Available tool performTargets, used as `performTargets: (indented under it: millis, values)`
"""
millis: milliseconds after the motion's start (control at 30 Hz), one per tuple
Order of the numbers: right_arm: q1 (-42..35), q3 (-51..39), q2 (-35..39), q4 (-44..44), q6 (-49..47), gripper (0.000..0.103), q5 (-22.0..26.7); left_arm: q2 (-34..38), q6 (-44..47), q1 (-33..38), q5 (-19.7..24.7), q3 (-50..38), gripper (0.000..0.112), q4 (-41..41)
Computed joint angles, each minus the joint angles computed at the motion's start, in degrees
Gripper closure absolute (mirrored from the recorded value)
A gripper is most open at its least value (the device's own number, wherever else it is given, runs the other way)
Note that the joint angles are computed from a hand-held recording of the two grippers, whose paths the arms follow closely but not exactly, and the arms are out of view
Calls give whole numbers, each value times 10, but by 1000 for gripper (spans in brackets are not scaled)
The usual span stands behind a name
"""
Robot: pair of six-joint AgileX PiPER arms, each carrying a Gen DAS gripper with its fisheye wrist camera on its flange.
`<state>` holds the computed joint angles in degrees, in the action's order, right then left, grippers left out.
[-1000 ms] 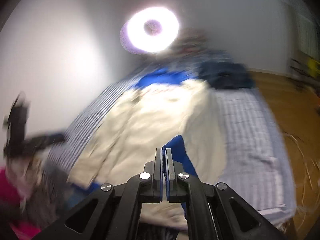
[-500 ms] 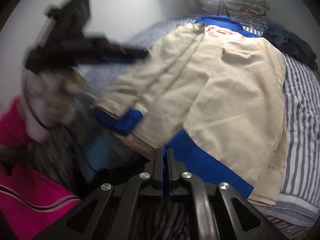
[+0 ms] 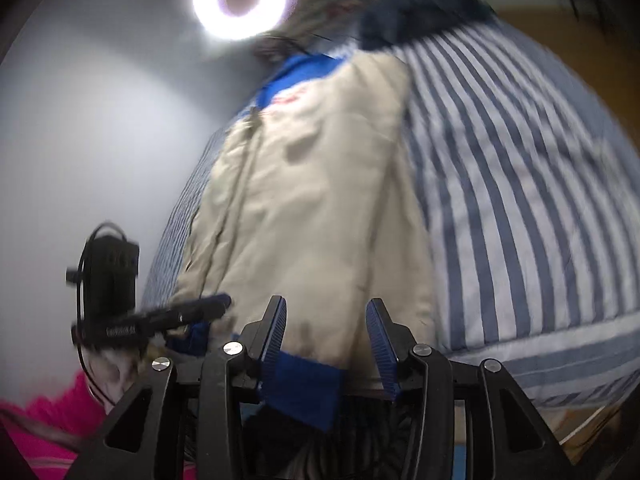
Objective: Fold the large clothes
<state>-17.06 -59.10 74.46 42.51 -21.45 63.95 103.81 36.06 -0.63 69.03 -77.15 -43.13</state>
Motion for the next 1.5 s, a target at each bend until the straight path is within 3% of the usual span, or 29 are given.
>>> performTargets:
  millis: [33,100,133,167,267,333,400,433,467,600,733,867,1100,1367,1500]
  values:
    - [-5,4,8,7,-3,59,1,3,0,-5,-1,0,100,3]
    - [-7,20,28,36,-20,74,-9,0,7,-18,-16,12,106,12]
    - [-2,22,40,48,-23,94,-14,-10,12,-27,-31,22,108,19]
    - [6,21,47,51,-19,101,-19,-17,13,-31,-37,27,109,22]
    - [31,1,23,38,-13,103,-29,-39,15,-45,-57,42,109,42]
    - [62,-38,16,-35,20,101,-20,-52,19,-56,-70,52,109,56]
    - [75,-74,34,-97,27,86,3,-64,19,-57,-76,59,108,63]
    - [65,-91,47,-93,24,69,18,-71,20,-56,-78,65,108,63]
    - [43,-98,56,-69,7,66,28,-84,18,-53,-81,71,108,65]
    - [-35,-150,109,3,-31,66,34,-116,28,-51,-93,83,108,58]
    - [-59,-222,207,39,-22,66,39,-120,34,-73,-100,85,108,66]
    - [-37,-303,315,52,9,64,37,-95,27,-92,-97,74,108,69]
    - [7,-403,432,76,46,57,30,-85,30,-116,-111,86,108,74]
    - [-7,-512,548,208,77,57,11,-73,47,-104,-103,81,108,66]
    - [-13,-639,631,231,146,59,15,-71,47,-106,-103,82,108,62]
